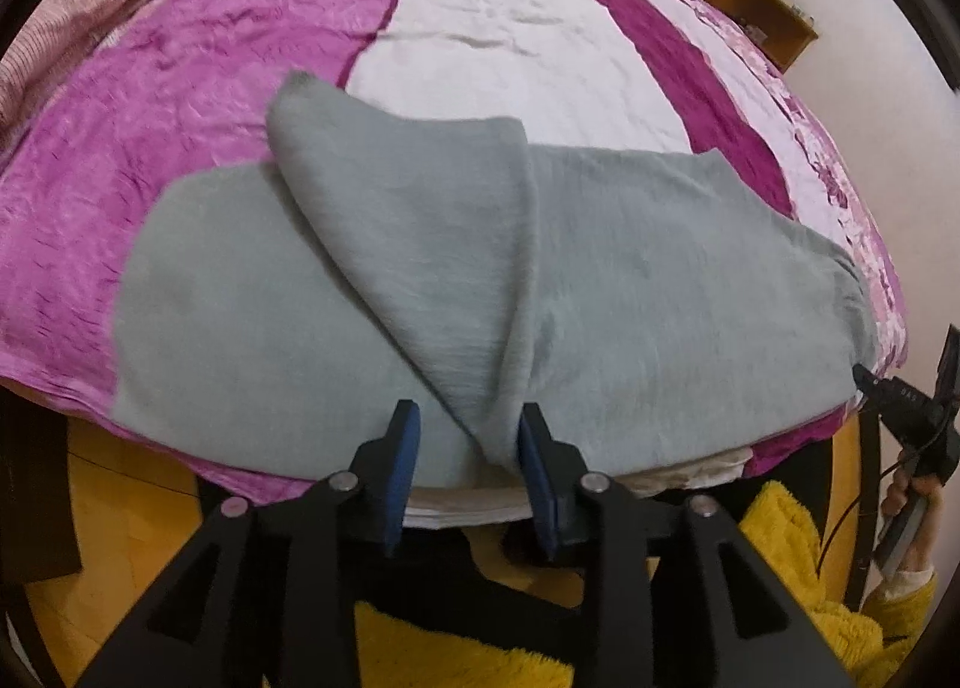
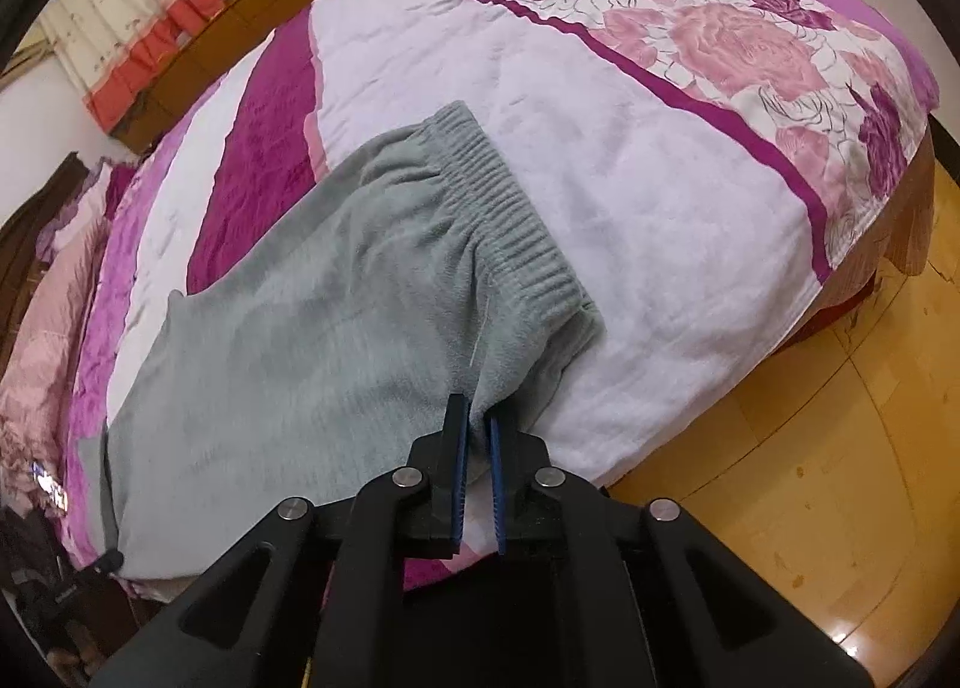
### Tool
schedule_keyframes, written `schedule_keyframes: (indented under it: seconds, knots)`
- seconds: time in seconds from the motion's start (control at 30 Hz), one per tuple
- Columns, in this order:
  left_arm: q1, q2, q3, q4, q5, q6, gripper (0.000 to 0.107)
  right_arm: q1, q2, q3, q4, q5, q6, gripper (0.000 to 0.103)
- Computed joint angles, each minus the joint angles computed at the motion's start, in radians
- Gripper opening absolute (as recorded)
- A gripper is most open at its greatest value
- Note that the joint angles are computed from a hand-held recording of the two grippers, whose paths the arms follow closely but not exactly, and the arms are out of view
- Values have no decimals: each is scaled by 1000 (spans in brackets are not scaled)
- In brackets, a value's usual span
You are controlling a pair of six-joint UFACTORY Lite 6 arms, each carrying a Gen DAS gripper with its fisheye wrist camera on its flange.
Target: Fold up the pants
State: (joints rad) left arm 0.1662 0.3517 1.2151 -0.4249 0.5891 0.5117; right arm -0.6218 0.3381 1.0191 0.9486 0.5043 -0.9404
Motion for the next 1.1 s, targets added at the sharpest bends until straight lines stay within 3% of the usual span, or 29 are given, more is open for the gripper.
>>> schedule_keyframes:
  seconds: [0.3,0.57,1.1]
  knots:
    - [9,-47,35,44,-12,-35,36,-3,-106,-1,-118,11,131,12]
    - [-20,24,168,101,-3,-92,36,20,-153,44,-167,16,194,23]
    - [-113,241,411,168,-17,-207,40,247,-46,164,-180,31,255,27]
